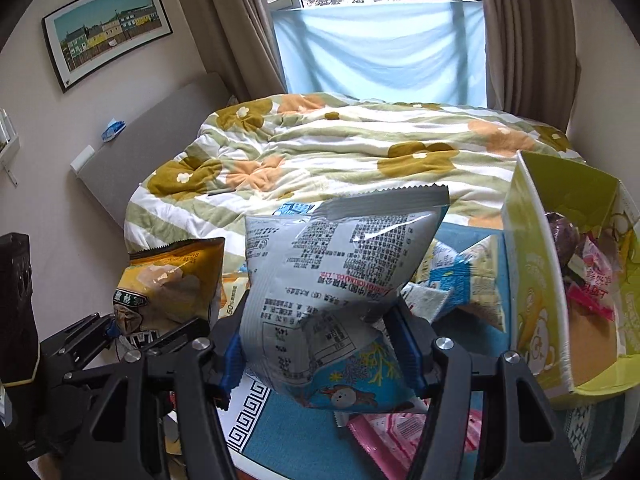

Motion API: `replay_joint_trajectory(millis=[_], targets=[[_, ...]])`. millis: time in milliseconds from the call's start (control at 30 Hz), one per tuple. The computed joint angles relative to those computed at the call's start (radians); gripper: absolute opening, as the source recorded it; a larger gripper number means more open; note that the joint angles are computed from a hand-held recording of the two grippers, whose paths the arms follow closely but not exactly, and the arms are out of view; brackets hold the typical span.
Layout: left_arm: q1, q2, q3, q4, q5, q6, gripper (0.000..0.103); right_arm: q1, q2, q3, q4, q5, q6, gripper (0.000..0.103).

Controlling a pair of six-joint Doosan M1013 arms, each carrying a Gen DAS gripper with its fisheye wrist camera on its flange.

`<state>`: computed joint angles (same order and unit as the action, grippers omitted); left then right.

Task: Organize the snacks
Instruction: 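Drop the yellow chip bag into the box while the right gripper carries the white bag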

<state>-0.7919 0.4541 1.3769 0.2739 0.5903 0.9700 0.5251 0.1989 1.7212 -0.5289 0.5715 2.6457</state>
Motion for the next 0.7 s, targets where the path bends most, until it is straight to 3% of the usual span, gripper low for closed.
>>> replay_joint_trajectory(millis=[300, 533, 700], targets=[[-0.09, 0.127, -0.266, -0.087, 0.059, 0.109, 0.057, -0.106, -0.158, 0.12, -0.091, 0.015, 0.065, 0.058], [-0.163, 0.266, -0.497, -0.141, 0.147, 0.189, 0.057, -0.235, -0.246, 0.201, -0.012, 0.013, -0.036, 0.058], [-0.208, 0.37, -0.655, -0.144, 0.249, 0.161, 0.057, -0.33, -0.299, 0.253, 0.066, -0.011, -0.149, 0.058]])
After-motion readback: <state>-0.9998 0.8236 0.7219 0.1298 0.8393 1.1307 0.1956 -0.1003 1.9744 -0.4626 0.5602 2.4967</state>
